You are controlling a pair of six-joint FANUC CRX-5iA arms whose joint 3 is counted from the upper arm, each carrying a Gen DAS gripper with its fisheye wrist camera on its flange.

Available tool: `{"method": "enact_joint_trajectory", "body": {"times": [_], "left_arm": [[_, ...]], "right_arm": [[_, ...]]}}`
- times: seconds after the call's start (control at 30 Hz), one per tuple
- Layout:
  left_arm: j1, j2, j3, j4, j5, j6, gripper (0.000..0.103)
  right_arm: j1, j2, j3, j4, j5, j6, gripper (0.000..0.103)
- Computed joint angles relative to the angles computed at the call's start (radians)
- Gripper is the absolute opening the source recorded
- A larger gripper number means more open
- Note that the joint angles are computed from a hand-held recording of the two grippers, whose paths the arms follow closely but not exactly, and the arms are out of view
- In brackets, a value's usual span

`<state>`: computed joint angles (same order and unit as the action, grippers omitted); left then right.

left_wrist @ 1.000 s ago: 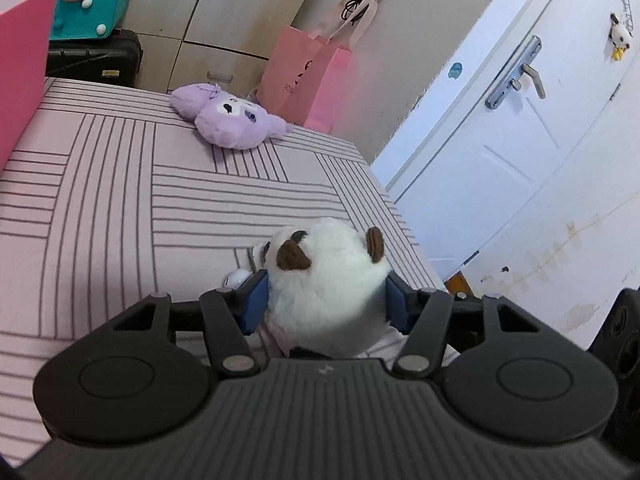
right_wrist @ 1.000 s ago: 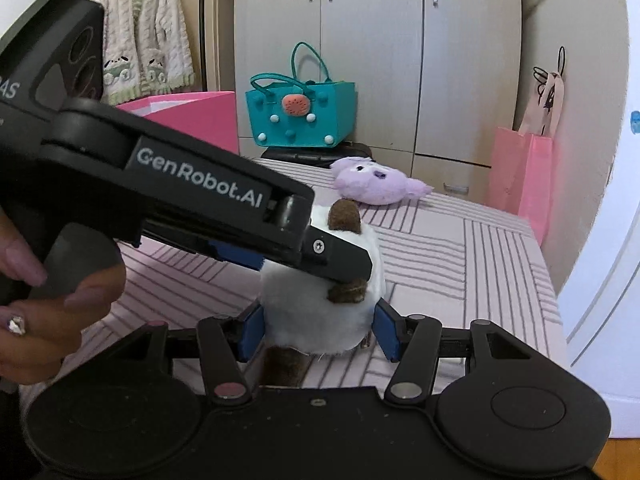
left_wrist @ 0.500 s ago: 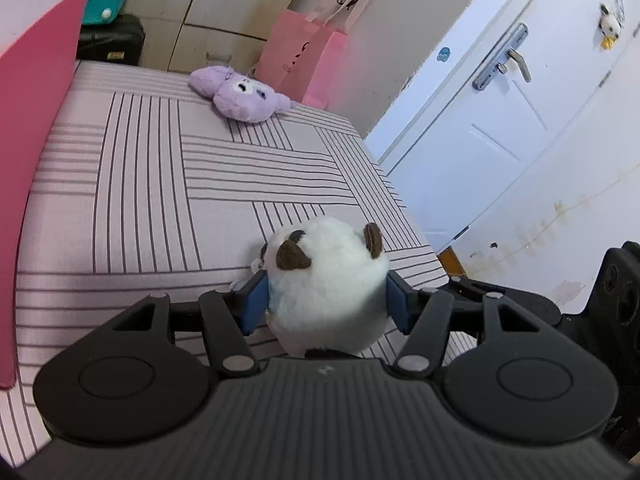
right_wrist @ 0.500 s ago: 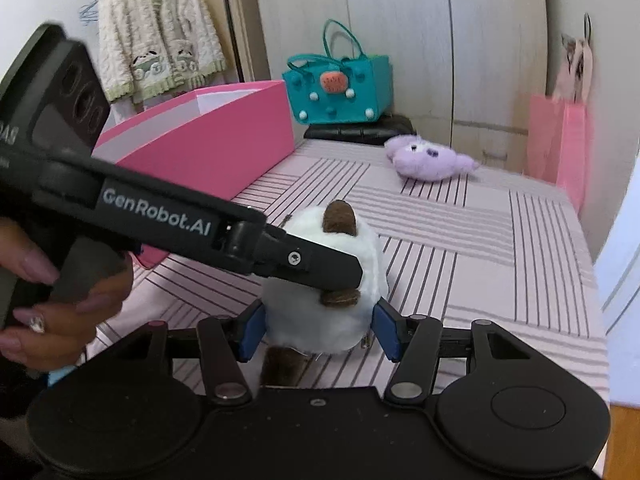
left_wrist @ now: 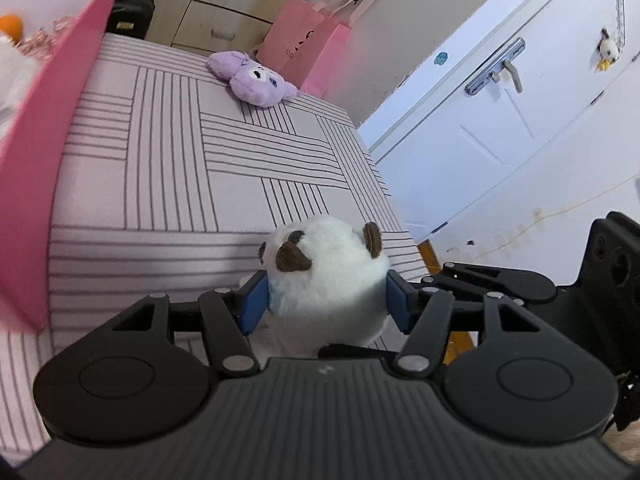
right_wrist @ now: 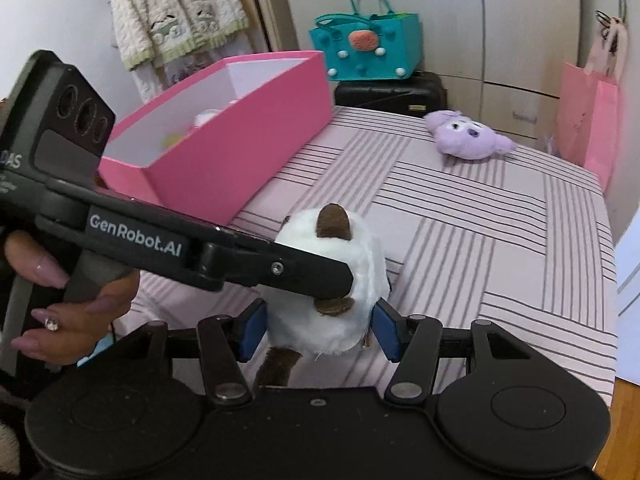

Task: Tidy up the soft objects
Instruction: 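Lift the cat plush with both grippers and carry it over the pink box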

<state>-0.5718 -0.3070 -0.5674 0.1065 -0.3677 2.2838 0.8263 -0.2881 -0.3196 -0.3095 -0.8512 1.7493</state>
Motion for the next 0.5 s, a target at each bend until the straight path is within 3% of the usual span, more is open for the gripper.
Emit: {"method": "enact_joint_trajectory", "body": {"times": [0.33, 0.5], "left_arm": [[0.001, -0.180, -0.069, 0.028, -0.111, -0.009, 0.060], [0.010, -0.239, -0.066, 0.047, -0.234, 0.005, 0.060]], "right_arm": [[0.058, -0.022, 0.066, -0.046, -0.107, 0.027, 0.061], [0.050, 0.017, 0.142, -0.132, -0.204, 0.067, 0.062]]}}
